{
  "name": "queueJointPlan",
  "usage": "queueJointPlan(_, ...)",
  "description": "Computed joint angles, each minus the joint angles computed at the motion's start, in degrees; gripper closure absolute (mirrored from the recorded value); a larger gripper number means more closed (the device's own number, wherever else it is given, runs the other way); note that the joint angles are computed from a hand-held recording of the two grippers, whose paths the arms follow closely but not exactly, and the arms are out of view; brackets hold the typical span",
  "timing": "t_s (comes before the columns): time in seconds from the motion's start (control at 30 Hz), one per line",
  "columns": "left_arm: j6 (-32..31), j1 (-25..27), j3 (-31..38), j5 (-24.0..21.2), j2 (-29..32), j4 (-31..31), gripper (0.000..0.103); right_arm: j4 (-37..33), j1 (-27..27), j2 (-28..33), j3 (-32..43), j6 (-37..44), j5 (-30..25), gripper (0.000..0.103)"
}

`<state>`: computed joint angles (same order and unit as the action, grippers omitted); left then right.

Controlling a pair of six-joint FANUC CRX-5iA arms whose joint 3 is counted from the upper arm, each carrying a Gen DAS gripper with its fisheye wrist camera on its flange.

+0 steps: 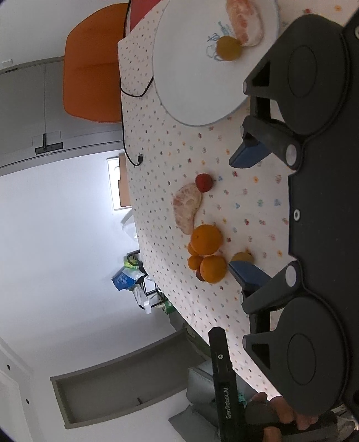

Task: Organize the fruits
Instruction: 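Move both open tools back from the plate to the fruit pile, then grasp the red plum with the right tool while the left tool grasps an orange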

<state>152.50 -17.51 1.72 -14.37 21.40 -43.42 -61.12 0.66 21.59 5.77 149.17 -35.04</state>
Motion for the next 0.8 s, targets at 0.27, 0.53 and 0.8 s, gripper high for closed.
queueJointPlan(0.27, -2.0, 0.24, 3.83, -1.62, 3.22, 2.83, 0.038, 4.27, 1.6, 2.89, 4.47, -3.68, 0.84, 0.049)
queueJointPlan(0.53, -9.43, 1.57, 5.39, 0.04, 5.95, 11.24, 0.051, 13.69, 4.8, 5.83, 7.7, -9.93, 2.92, 0.06)
queueJointPlan(0.8, -15.72, 2.35, 7.02, 0.4, 8.59, 18.23, 0.058, 21.67, 7.25, 8.04, 9.43, -15.74, 4.39, 0.064)
